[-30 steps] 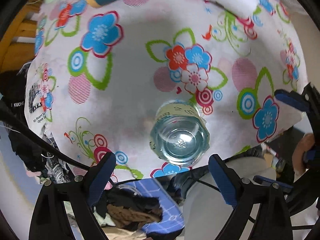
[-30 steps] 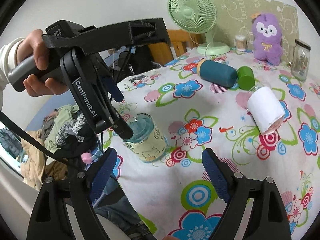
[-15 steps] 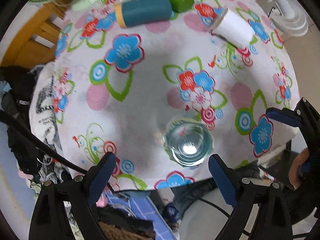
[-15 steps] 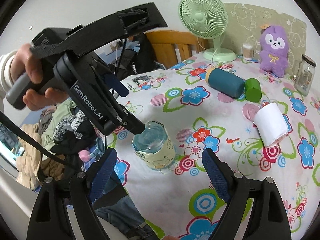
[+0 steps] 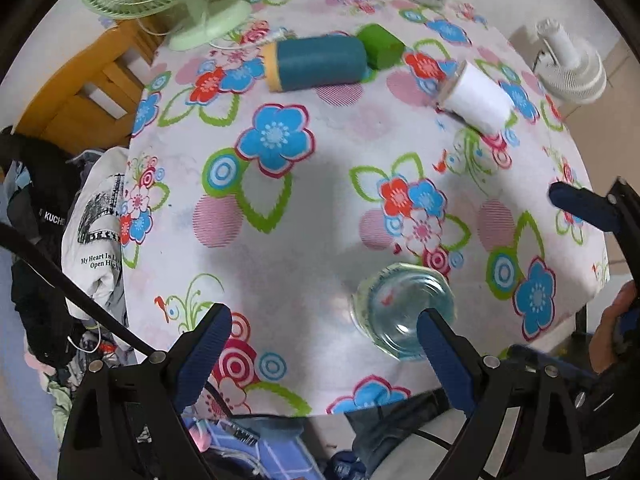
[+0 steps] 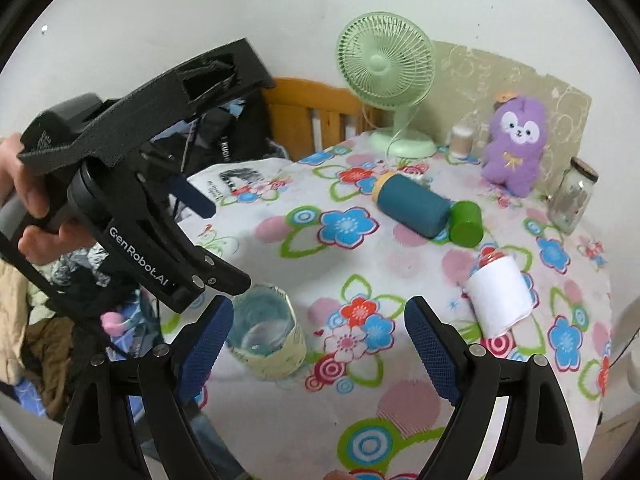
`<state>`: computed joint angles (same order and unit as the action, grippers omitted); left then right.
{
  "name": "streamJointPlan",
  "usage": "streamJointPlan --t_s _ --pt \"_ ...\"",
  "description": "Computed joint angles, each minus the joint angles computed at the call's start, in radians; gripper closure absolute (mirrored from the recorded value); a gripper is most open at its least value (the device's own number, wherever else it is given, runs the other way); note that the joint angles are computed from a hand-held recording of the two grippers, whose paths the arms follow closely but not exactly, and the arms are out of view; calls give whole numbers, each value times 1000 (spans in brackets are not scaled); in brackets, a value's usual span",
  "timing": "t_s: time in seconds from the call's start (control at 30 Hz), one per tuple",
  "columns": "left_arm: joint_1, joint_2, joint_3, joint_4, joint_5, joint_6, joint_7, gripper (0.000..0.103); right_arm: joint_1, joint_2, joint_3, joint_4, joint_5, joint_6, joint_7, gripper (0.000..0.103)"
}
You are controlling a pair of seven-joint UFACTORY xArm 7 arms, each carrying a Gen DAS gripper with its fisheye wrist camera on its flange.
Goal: Flip cup upside down
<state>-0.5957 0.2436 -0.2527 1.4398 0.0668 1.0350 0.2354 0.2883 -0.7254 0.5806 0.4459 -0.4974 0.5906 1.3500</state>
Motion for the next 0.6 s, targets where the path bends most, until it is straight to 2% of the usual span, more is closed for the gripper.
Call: streamJointPlan --t_s 0.13,0.43,0.53,0.6 --pt "24 -18 4 -43 -43 -87 6 8 -19 9 12 19 -15 6 11 10" --pt "86 -92 -12 -205 -225 -382 75 8 -30 7 14 38 -28 23 38 9" --pt "98 -117 -20 -265 -294 -492 111 8 -36 2 22 45 -36 38 46 9" --pt "103 -136 -27 -320 -339 -598 154 8 -38 2 25 48 -40 39 54 9"
